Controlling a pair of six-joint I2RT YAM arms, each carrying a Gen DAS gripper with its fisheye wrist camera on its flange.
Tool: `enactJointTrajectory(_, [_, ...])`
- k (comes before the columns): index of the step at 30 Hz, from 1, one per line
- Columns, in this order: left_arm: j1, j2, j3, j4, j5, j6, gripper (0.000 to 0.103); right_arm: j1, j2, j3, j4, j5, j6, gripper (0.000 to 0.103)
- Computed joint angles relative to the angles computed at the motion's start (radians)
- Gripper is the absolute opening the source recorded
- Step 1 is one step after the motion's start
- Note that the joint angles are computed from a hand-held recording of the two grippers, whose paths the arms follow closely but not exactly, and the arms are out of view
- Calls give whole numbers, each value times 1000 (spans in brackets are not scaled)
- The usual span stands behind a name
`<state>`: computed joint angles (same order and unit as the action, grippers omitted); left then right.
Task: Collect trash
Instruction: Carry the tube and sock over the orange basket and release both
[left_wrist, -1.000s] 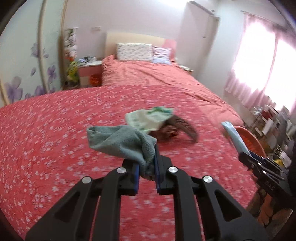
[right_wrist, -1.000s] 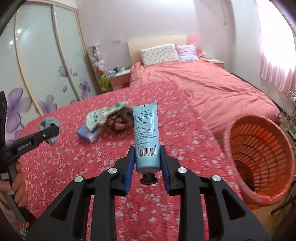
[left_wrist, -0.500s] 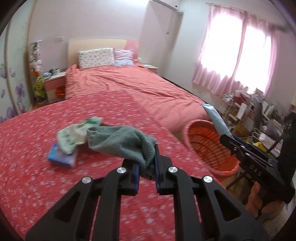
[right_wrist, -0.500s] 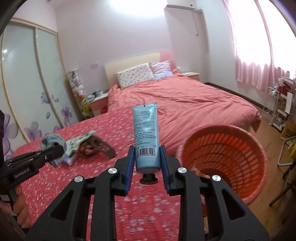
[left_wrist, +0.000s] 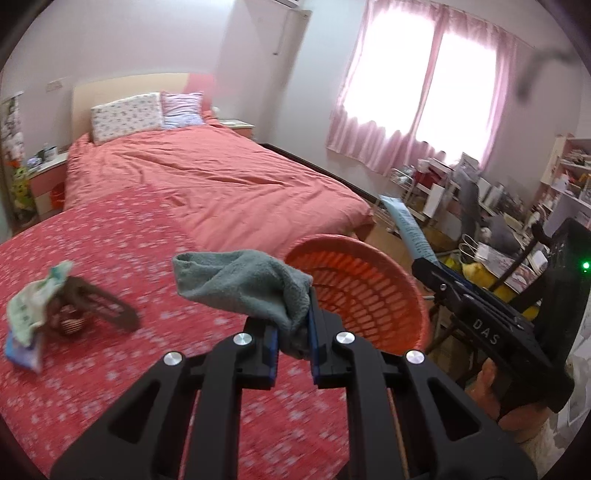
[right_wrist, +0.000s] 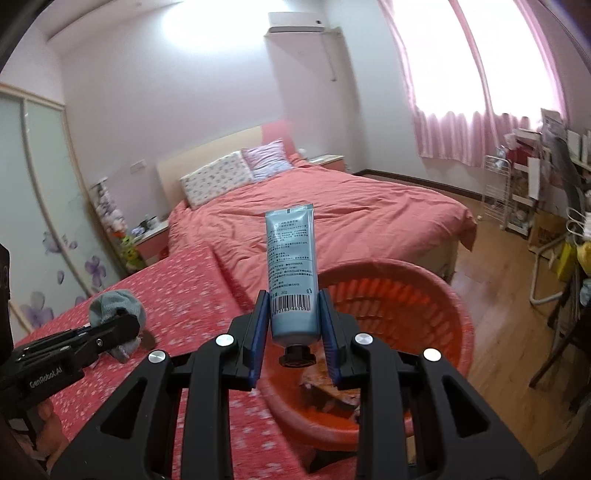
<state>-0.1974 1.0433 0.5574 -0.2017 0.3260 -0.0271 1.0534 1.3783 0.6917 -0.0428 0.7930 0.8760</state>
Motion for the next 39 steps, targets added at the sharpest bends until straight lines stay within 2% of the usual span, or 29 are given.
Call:
enactJointTrajectory(8, [-208,246,88,151,-75,-53,14,-124,-33,-94,88,-71,-15,27])
enactJointTrajectory(18, [-319,511,198,241,-116,-85,14,-235,-51,-182,197,-181,-22,27])
enactJointTrajectory(21, [-334,568,228,249,-133,-91,18,-246,-43,-191,215,-203,-18,27])
enactJointTrajectory(22, [-337,582,232,253,-149,-96,23,-258,-43,-194,221,-218,-23,28])
enactJointTrajectory(23, [-336,593,235,255,-156,-100,33,-269,-42,-198,232,-237,-25,28])
enactJointTrajectory(25, [-330,590,224,256,-169,-110,43,-312,-45,-216,260,-302,-28,28])
enactJointTrajectory(27, [-312,590,214,256,-168,-107,44,-330,-43,-225,269,-331,-14,29])
enactJointTrajectory(29, [-297,585,204,254,-169,-104,51,-336,-40,-227,268,-340,-12,29])
enactJointTrajectory(31, [-282,573,191,252,-168,-97,54,-332,-43,-225,256,-337,-13,34])
enactJointTrajectory(33, [-273,563,184,248,-167,-93,54,-314,-43,-216,236,-315,-6,37])
enactJointTrajectory(39, [-230,465,118,229,-192,-72,60,-261,-38,-162,138,-238,-9,37])
